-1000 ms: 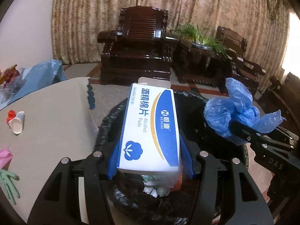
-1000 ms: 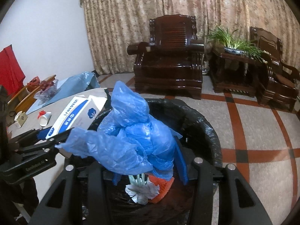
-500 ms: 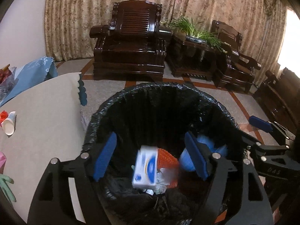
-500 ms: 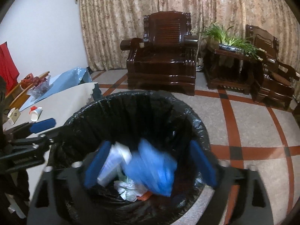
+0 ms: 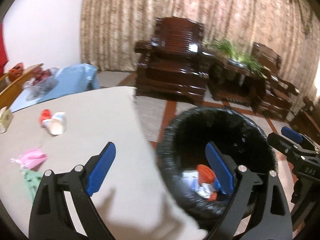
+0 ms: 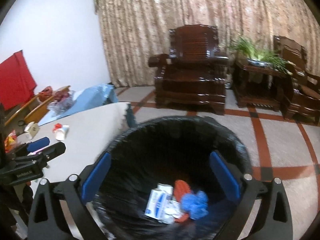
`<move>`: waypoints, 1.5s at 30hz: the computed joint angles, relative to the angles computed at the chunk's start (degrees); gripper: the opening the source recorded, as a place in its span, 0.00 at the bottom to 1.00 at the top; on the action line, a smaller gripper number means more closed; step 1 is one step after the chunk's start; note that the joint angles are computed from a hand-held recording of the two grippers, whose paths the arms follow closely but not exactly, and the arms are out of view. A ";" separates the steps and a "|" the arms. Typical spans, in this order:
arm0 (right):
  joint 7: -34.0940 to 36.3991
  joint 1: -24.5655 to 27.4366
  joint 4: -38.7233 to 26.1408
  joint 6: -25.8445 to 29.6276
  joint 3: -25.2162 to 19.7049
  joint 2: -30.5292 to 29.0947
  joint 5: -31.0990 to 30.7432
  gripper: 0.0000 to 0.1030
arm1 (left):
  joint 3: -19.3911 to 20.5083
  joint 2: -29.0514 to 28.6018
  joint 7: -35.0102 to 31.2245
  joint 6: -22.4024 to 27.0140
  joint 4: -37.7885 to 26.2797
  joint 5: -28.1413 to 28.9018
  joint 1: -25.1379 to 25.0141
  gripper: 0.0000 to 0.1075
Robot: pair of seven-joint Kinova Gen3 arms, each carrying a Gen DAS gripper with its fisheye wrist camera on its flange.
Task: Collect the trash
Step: 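Move both tools back over the glove and pink mask on the table, then grasp the green glove with the left gripper and lift it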
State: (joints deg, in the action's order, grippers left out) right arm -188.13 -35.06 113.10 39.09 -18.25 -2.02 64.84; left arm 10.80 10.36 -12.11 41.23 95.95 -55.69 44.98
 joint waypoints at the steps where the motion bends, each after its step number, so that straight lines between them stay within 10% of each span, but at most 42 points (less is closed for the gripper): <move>1: 0.42 -0.30 -1.08 -0.29 -0.24 0.86 0.30 0.94 | -0.26 -0.80 0.77 0.84 0.65 -0.54 0.19 0.82; 17: 12.94 -12.34 -18.12 -6.04 5.34 16.97 -0.12 0.94 | 4.45 -13.63 9.53 13.19 15.00 -1.84 -12.15 0.82; 29: 24.22 -16.89 -27.17 -8.32 9.81 26.47 -10.25 0.94 | 3.87 -15.57 7.15 5.90 23.22 4.49 -24.87 0.81; 45: 36.25 -20.88 -32.54 -8.70 17.19 30.53 -23.55 0.94 | -1.91 -9.53 -2.73 -6.39 22.66 14.25 -29.67 0.71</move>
